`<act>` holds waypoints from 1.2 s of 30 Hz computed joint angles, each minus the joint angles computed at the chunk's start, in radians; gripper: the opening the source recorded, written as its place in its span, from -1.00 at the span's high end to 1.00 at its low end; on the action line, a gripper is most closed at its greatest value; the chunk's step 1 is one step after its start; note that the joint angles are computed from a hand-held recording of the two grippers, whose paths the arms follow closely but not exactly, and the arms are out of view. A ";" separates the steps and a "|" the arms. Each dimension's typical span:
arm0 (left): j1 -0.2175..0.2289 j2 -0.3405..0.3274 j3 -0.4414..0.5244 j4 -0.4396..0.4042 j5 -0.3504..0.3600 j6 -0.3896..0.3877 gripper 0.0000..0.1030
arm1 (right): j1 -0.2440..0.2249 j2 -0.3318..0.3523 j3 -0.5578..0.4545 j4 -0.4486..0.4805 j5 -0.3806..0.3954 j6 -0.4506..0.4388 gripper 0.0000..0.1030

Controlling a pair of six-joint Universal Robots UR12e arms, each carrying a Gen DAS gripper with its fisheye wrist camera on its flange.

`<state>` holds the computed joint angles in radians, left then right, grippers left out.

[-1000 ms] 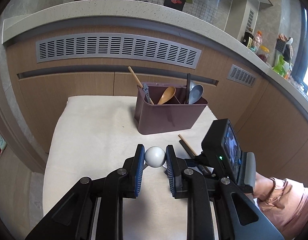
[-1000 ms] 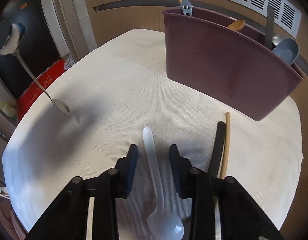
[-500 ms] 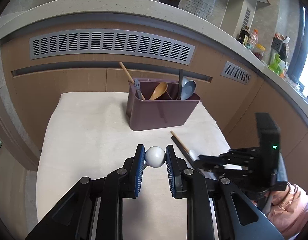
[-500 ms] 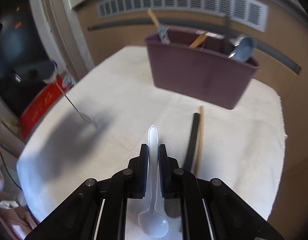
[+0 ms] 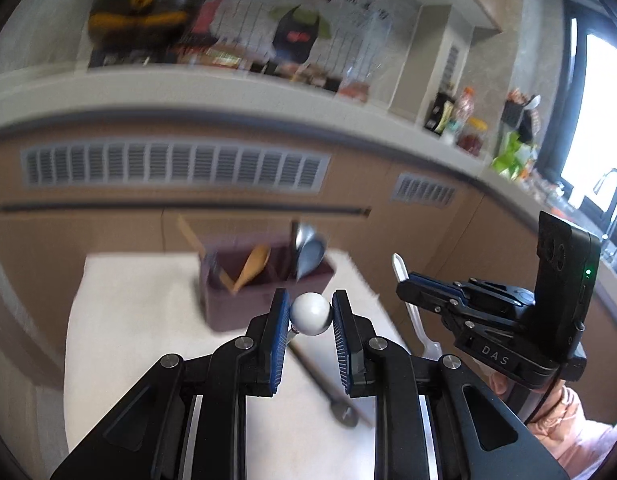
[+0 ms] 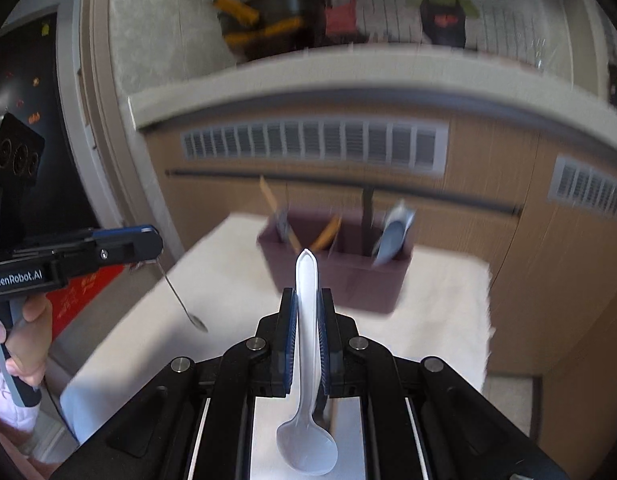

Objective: Organize utensils
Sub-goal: 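Lift both spoons over the maroon caddy and open both tools to drop them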

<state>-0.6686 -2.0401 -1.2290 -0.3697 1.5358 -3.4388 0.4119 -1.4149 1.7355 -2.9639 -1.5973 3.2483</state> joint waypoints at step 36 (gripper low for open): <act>0.099 -0.260 0.343 -0.157 -0.188 -0.123 0.56 | -0.067 0.274 -0.244 -0.120 -0.015 0.061 0.82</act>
<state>-0.5698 -2.2997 -0.8855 -0.5264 1.3483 -3.5623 0.3447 -1.1410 1.4917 -3.0838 -1.6126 3.3092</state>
